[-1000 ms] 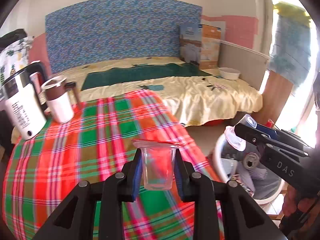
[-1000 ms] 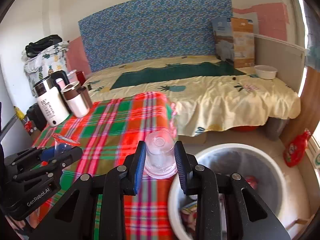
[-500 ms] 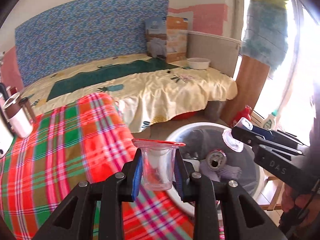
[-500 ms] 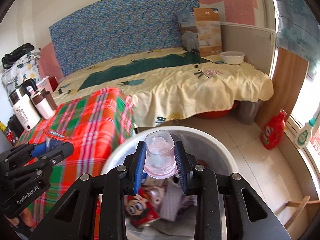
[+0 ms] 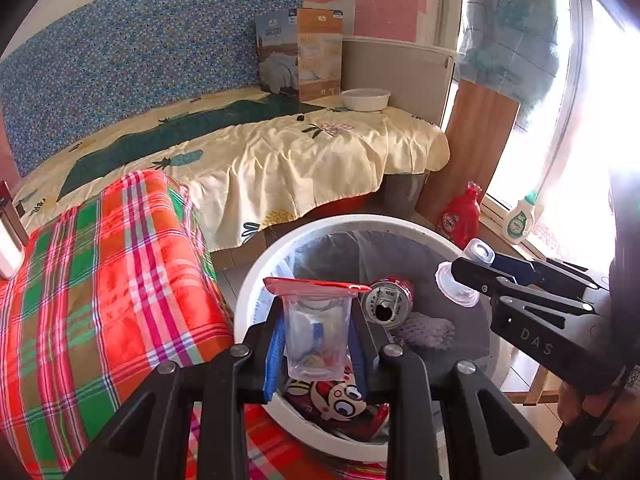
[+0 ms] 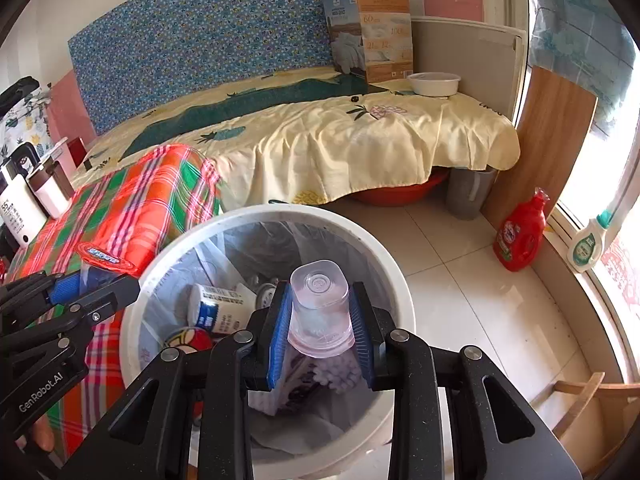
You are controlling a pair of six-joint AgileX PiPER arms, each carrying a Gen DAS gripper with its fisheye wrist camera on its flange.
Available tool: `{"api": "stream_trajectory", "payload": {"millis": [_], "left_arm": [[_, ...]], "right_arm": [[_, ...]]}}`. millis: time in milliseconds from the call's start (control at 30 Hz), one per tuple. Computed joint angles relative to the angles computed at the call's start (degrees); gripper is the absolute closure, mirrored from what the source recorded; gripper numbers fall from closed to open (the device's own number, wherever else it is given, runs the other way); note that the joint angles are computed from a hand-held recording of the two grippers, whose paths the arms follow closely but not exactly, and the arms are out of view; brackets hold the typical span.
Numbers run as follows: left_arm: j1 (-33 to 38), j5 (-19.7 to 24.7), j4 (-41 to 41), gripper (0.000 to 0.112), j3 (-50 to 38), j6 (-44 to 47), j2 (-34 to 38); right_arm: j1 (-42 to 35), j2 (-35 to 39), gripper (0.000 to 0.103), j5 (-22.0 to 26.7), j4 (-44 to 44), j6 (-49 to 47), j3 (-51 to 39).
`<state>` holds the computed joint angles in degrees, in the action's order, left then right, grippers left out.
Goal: Collect trash
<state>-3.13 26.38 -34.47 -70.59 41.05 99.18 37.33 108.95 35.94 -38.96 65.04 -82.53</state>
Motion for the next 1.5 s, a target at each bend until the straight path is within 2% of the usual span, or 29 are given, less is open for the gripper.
{"api": "stream_trajectory", "payload": {"millis": [267, 333, 367, 400, 467, 633, 900, 967, 1133, 1300, 1500], "left_arm": [[-0.8, 0.1, 0.7, 0.083, 0.1, -0.8, 0.4], [-0.8, 0.0, 0.6, 0.075, 0.3, -1.0, 0.1], [-0.8, -0.1, 0.5, 0.072, 0.2, -1.0, 0.0], [-0.7, 0.1, -0.1, 0.068, 0.3, -0.6, 0.0], [-0.4, 0.1, -0.9, 0.068, 0.5, 0.0, -0.3], [0.3, 0.3, -2.0, 0.056, 1.0, 0.5, -1.2], [1.6, 0.1, -5.1, 0.056, 3.5, 3.3, -3.5], [1.7, -0.3, -3.7, 0.056, 4.5, 2.5, -4.7], [1.7, -3.8, -2.7, 0.056, 9.2, 3.7, -8.9], [3.8, -4.1, -8.1, 0.056, 13.8, 8.4, -13.5], [6.7, -4.6, -15.1, 0.056, 20.9, 15.7, -21.1]], "right_arm": [[-0.9, 0.4, 0.072, 0.2, 2.5, -1.8, 1.2], [-1.2, -0.2, 0.072, -1.0, 3.4, -1.9, 2.1], [-1.2, -0.4, 0.069, -1.2, 3.5, -1.6, 2.4], [-1.1, -0.5, 0.061, -0.9, 2.7, -0.6, 2.6], [-0.9, -0.8, 0.051, -0.4, 1.4, 0.7, 2.8], [-0.5, -1.6, 0.051, -0.6, 0.2, 2.8, 3.7], [1.4, -3.1, 0.051, 0.4, -3.3, 7.3, 4.8], [2.3, -3.6, 0.051, 1.1, -5.1, 9.3, 5.4], [5.4, -6.1, 0.051, 1.7, -9.6, 15.4, 8.0], [9.6, -8.2, 0.051, 4.4, -14.9, 22.1, 10.1], [17.2, -10.8, 0.051, 11.8, -21.5, 31.1, 12.6]]}}
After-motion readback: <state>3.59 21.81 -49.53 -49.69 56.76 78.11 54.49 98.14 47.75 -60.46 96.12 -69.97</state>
